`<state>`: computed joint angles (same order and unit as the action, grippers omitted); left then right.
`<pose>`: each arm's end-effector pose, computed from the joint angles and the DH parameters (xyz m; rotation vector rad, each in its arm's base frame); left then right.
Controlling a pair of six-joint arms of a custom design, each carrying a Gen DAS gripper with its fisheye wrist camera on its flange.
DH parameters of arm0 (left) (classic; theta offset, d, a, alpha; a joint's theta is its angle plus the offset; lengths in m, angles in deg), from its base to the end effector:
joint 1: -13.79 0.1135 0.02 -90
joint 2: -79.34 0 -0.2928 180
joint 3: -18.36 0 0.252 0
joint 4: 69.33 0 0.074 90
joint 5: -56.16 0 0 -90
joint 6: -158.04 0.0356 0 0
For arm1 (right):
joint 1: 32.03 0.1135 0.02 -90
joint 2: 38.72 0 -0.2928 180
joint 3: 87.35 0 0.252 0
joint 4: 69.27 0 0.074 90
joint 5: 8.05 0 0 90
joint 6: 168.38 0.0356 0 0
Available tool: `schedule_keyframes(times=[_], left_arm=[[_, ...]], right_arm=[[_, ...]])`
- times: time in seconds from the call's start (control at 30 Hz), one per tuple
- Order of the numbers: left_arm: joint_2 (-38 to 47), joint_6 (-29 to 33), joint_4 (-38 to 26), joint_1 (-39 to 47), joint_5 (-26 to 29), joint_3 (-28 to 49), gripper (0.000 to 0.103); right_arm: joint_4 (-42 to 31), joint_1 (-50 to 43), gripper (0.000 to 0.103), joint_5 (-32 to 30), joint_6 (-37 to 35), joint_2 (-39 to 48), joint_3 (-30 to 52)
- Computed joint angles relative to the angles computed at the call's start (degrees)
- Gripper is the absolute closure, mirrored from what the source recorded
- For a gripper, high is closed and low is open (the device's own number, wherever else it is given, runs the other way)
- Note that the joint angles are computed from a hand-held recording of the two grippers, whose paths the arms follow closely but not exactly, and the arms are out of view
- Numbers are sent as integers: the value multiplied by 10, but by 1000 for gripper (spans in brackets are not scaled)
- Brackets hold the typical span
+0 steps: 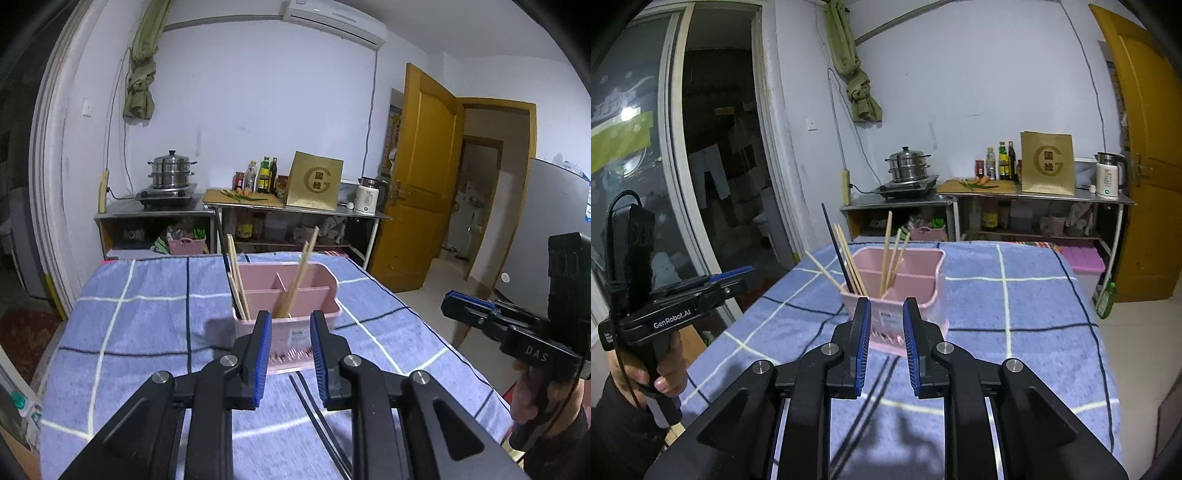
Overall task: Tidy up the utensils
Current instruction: 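Withdraw both open tools from the basket toward the remaining chopsticks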
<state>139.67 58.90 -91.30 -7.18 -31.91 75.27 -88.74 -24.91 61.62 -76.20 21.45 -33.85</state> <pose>0.2102 -0.0819 0.3059 0.2310 2.0198 -0.3669 0.2178 0.0397 0.2909 -0.3117 2.0028 0.4617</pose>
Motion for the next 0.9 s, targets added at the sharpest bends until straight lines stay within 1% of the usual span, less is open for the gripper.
schedule_keyframes(times=[0.17, 0.4, 0.6, 0.7, 0.9], left_arm=[[-19, -16, 2, -29, -15, -38, 82], [18, -30, 15, -60, -31, -53, 82], [70, -46, 31, -73, -35, -55, 82], [110, -54, 39, -80, -38, -50, 82], [202, -70, 50, -82, -41, -31, 82]], right_arm=[[-8, -18, 85, -6, -9, -23, -30], [-6, -58, 85, -25, -17, -14, -61], [4, -87, 85, -35, -28, 14, -77], [12, -96, 85, -34, -34, 39, -84], [18, -96, 85, -13, -57, 103, -85]])
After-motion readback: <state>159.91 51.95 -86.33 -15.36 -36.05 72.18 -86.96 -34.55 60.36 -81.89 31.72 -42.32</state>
